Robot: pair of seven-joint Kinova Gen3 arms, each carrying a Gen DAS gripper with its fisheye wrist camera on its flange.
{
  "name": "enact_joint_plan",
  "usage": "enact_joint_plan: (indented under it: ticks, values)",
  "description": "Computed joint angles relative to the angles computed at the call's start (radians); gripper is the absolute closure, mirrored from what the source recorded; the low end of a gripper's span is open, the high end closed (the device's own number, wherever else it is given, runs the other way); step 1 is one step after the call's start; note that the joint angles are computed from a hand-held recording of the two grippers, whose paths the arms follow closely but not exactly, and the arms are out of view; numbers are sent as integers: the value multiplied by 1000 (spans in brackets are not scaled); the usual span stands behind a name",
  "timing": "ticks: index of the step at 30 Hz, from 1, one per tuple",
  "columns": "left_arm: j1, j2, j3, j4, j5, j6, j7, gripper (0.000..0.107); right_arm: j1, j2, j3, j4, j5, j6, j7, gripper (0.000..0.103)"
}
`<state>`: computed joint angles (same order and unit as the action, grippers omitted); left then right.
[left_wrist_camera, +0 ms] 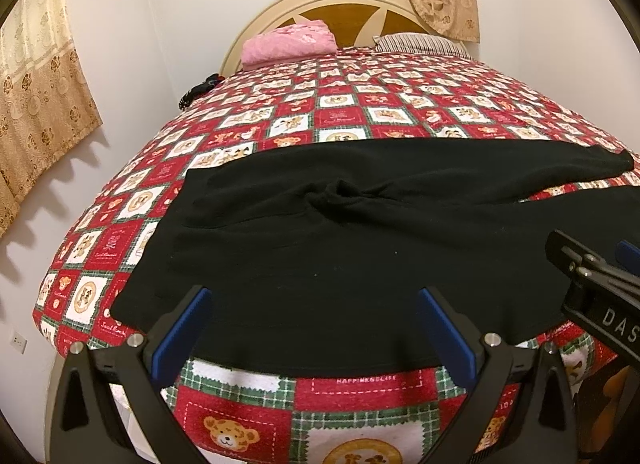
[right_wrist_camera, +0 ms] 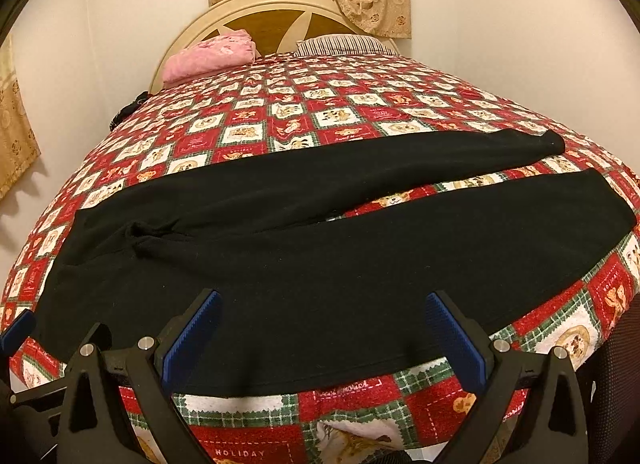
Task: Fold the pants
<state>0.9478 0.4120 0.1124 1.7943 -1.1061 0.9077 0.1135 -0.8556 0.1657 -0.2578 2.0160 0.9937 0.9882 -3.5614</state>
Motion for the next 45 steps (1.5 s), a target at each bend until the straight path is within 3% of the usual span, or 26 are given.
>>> enact_joint_plan:
  ticks: [2,9,11,18,21,23,28,30,32,34,36,39,42,45]
  values:
    - [-3,0,0,1,0,-2,-2,4,34,4,-33,-9,-8,4,17,1]
    - [-46,-41,-11,40,-27,-25,-36,4,332,26,-353,-9,72,52,9,1]
    - [-82,-57,-12,50,-23,-33,-58,4,395,22,-395,-2,95,36,45,1]
    - [-306,-113,-57,65,53,-189,-193,4,523,15,-346,-36,82,-111,319,1]
    - [-427,-102,-81,35,144,-306,-309,4,543,41,-311,-68,79,-143,394,1]
    - [-520,-71,-54,-4,219,-345,-390,6,544,58,-292,-83,89,-155,406,1]
    - [-724,58,85,-158,390,-304,-594,19,530,71,-228,-95,121,-246,429,1]
    - [-733,113,74,-222,467,-287,-675,19,477,81,-144,-120,81,-285,501,1]
    - [-687,140,-4,-257,539,-289,-733,19,429,99,-63,-155,28,-309,582,1]
    - [-683,163,-37,-280,617,-301,-797,19,427,121,-29,-193,-13,-323,662,1]
    - [-704,177,-32,-290,671,-308,-843,18,486,159,-69,-243,-35,-315,744,1]
    - [-699,176,-59,-278,718,-344,-874,16,625,240,-192,-326,-67,-325,866,2]
    - [-714,172,-59,-284,780,-346,-936,16,752,347,-329,-437,-103,-279,988,13]
    - [-728,174,-61,-290,842,-364,-991,16,778,433,-377,-541,-133,-210,1110,20]
